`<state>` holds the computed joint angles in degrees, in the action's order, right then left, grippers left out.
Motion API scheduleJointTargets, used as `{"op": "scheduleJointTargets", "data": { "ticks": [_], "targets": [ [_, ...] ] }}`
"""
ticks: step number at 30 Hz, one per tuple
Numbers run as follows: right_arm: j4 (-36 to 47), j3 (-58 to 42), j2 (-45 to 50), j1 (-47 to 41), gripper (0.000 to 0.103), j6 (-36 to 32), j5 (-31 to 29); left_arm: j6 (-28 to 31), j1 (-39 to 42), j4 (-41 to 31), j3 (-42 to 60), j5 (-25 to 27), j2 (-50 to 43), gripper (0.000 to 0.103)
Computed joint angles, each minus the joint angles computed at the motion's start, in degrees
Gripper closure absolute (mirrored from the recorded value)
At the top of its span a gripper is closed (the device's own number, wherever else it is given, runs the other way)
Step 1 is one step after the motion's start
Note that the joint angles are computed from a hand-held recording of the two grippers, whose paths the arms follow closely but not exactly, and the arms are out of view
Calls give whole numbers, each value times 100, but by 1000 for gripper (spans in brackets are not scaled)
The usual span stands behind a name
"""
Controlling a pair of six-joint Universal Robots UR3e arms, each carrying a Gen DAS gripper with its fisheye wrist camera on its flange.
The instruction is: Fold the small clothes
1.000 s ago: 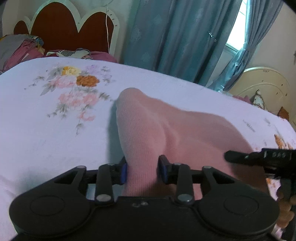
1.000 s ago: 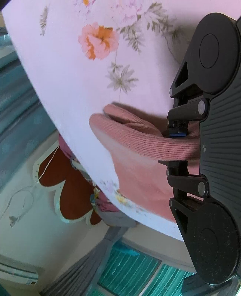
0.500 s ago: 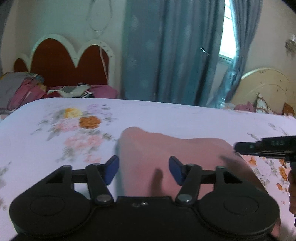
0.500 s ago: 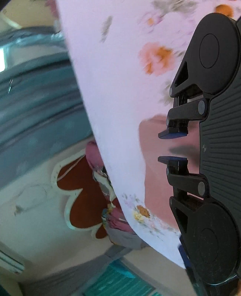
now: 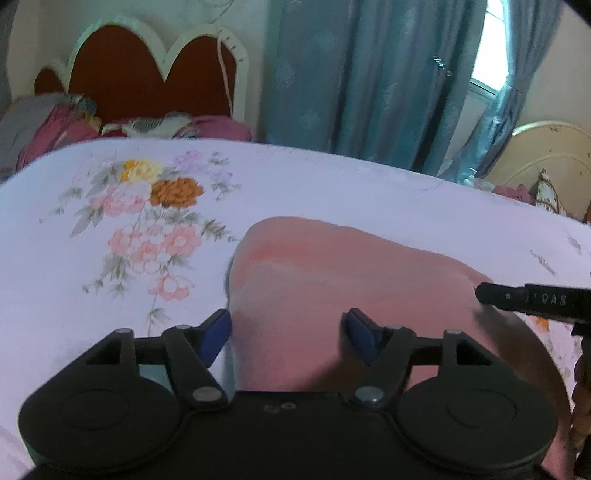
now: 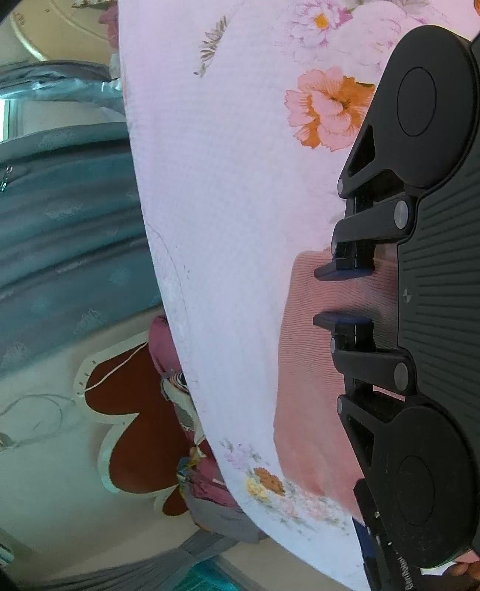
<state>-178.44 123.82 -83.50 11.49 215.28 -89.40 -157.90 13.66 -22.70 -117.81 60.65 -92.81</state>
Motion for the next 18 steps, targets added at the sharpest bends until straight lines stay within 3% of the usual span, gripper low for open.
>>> {"op": "scheduleJointTargets", "data": {
  "ticks": [5,8,14,16,18],
  "targets": [
    [432,-96,-560,164,85,-2,-166,57,49,-22,-170,3,322,34],
    [587,48,-1015,357,85,-60,-235,302,277,-268,-517,-274,924,35],
    [1003,352,-1745,1044,85,104,-644,1405,1096,-1731,-1351,-1051,2810,35],
    [1147,445,-1879,1255,85,174,-819,1720,1266,-2200,-1525,-1137,3253,35],
    [1318,501,-1893,1469,85,278,-1116,1814,1309,-2222,-1747,-1063,3496,35]
  ]
}}
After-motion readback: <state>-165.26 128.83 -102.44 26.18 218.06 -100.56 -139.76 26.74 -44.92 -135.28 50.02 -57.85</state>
